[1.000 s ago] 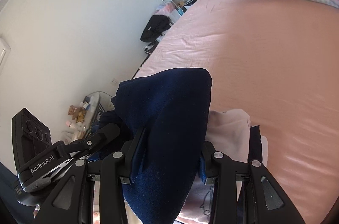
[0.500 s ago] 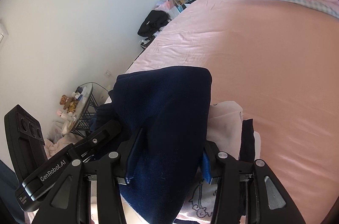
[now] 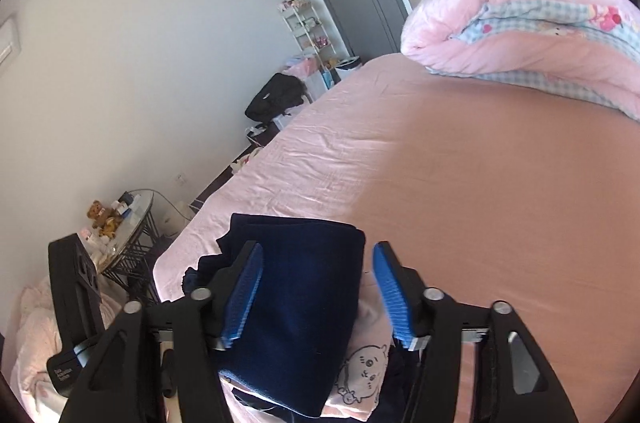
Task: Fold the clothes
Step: 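Lower the shorts onto the top of the folded clothes stack with both grippers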
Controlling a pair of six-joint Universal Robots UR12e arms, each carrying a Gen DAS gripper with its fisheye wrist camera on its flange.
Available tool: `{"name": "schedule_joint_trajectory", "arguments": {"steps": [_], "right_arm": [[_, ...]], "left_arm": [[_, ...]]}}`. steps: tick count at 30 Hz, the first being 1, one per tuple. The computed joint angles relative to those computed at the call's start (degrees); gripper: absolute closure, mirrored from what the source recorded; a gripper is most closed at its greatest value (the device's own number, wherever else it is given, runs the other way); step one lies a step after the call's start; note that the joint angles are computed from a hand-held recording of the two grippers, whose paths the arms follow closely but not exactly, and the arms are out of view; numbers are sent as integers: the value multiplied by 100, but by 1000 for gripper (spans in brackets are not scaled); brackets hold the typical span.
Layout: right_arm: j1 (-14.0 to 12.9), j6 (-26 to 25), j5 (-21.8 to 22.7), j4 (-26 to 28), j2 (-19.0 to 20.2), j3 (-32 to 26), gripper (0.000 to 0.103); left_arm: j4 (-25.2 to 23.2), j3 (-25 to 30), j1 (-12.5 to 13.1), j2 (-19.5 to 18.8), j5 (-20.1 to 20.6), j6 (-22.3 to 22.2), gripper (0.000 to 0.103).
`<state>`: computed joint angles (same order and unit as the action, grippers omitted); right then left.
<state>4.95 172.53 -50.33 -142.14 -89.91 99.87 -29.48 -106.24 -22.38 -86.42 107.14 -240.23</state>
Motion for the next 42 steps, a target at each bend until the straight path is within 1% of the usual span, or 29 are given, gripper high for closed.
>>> {"name": "schedule_joint_trajectory", "arguments": {"steps": [2,3,5,7,9,10,11,12,13,16,17,18,19,22,24,28,30,32,35,38,39,41,42], "right_arm": [[188,-441,-163,396,88,-112,59],[287,-584,-312,478,127,-116,59],[417,-717,-661,340,135,-47,59],[455,-748,-752,191,134,16,59],[446,-731,-729,230,149,2,59],[444,-750,-727,291,157,-24,59],[443,-762,-725,330,164,-45,59],[440,-780,-715,370,170,-64,59],[432,-801,-691,400,172,-72,59],[418,-754,-689,393,166,-57,58],[414,-738,-689,391,164,-52,58],[406,-723,-677,394,161,-47,58],[392,-731,-656,422,154,-43,58],[367,-939,-645,488,124,-23,59],[313,-990,-533,498,92,7,59],[179,-690,-321,554,92,-9,59],[79,-424,-141,548,101,2,59],[-11,-165,-2,529,112,12,59],[-79,88,-138,449,131,19,59],[-102,24,-218,628,157,-11,58],[-108,2,-235,681,163,-15,59],[-137,7,-172,647,149,33,58],[-149,8,-145,649,146,48,58]], "left_arm": [[40,3,-40,31,53,4,66],[43,23,-78,42,131,75,66],[-87,117,-209,41,501,238,66],[-137,212,-355,21,946,483,66],[-144,324,-484,-18,1331,751,66],[-83,375,-534,-46,1465,911,66],[61,399,-551,-68,1488,1091,66],[164,429,-539,-95,1415,1247,66],[122,477,-503,-124,1290,1334,66],[-769,733,-365,-276,994,1265,66],[-1240,834,-326,-333,927,1158,66],[-1585,885,-319,-392,1018,1053,66],[-1689,880,-331,-406,1075,973,66],[-1594,806,-339,-367,1117,949,66],[-1399,760,-320,-319,983,1004,66],[-1306,762,-292,-264,791,901,66],[-1182,735,-256,-243,682,824,66],[-1231,749,-214,-238,576,717,66],[-1201,755,-213,-239,571,769,66],[-1393,839,-247,-283,661,811,66],[-1338,832,-270,-280,714,822,66],[-1103,785,-286,-258,688,934,66],[-1089,792,-299,-256,727,882,66]]}}
